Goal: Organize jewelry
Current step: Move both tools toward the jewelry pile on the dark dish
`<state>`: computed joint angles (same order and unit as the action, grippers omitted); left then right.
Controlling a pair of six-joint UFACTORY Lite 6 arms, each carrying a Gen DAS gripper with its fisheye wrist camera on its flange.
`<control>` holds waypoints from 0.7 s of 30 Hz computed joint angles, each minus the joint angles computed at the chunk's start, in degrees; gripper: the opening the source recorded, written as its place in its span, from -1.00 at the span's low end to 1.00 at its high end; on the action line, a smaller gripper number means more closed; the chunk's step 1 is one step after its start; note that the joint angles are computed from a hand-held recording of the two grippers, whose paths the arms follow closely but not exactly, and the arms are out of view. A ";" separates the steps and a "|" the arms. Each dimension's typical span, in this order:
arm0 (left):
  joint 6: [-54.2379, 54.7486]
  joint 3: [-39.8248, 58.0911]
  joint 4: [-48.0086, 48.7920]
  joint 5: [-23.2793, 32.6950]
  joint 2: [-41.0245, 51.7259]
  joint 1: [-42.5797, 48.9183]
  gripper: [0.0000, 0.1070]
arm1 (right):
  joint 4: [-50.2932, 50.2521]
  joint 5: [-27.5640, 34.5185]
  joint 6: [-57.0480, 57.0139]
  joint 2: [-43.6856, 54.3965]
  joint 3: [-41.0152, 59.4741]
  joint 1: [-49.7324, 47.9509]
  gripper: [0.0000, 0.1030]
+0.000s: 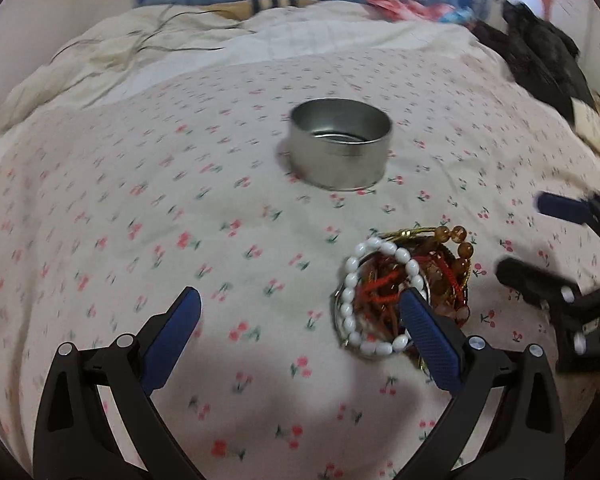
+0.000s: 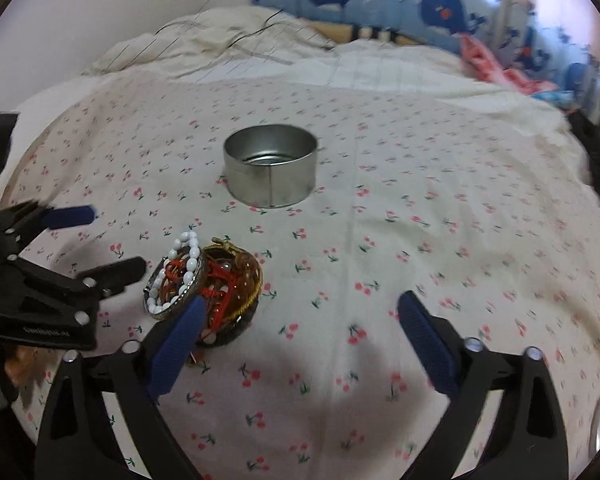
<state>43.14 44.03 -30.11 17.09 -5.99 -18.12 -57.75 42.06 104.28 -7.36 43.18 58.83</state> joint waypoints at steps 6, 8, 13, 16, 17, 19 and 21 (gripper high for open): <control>15.90 5.86 -13.63 2.49 7.68 -0.27 0.59 | -3.54 -4.58 6.36 -3.77 -4.82 -2.23 0.66; 19.51 6.12 -17.26 2.72 8.52 -0.62 0.51 | -3.27 -2.10 6.23 -3.23 -4.17 -1.48 0.66; 20.83 5.14 -18.41 0.86 8.26 -1.79 0.46 | -3.34 -4.10 7.21 -3.53 -5.05 -2.95 0.67; 19.70 4.70 -17.64 0.51 7.63 -1.84 0.47 | -3.83 -3.96 7.51 -3.35 -4.96 -2.80 0.67; 18.85 4.54 -16.80 0.05 7.36 -1.99 0.47 | -4.13 -4.13 7.66 -3.21 -4.94 -2.81 0.67; 17.69 3.95 -15.45 -0.86 6.38 -2.39 0.48 | -4.03 -3.82 7.65 -2.84 -4.60 -2.47 0.74; 17.11 3.29 -14.91 -1.79 5.48 -2.69 0.54 | -4.04 -3.47 7.54 -2.14 -4.12 -2.19 0.76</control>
